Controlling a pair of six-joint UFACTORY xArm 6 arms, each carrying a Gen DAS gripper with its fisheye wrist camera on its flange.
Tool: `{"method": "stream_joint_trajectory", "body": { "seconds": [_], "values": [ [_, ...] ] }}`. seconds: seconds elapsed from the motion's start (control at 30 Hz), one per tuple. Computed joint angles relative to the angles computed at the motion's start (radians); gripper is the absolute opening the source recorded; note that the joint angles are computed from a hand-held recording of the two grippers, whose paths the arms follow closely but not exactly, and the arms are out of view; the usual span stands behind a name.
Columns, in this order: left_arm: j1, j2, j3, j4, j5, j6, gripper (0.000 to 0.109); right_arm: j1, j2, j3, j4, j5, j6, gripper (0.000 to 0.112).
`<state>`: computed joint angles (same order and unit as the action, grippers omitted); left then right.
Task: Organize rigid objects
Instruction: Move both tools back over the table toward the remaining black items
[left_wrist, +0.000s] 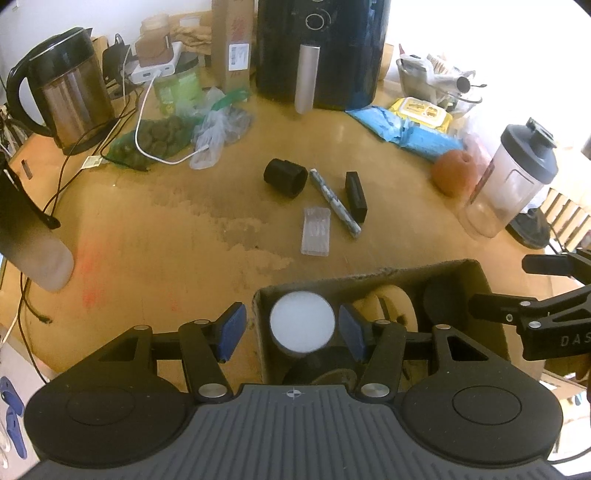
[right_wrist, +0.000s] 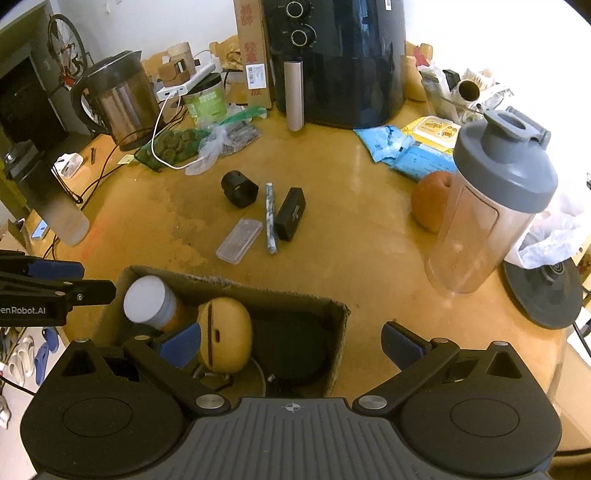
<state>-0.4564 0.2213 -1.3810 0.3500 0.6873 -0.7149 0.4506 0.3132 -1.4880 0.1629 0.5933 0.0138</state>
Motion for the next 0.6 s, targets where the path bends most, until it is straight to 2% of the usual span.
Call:
{"method": "stream_joint_trajectory", "body": {
  "seconds": [0.6],
  "values": [
    [0.066,0.060,-0.067,-0.072,-0.045,0.146,0.055,0.021,0.175,-0.251,-0.066,0.082,0.112,0.103]
  ]
}}
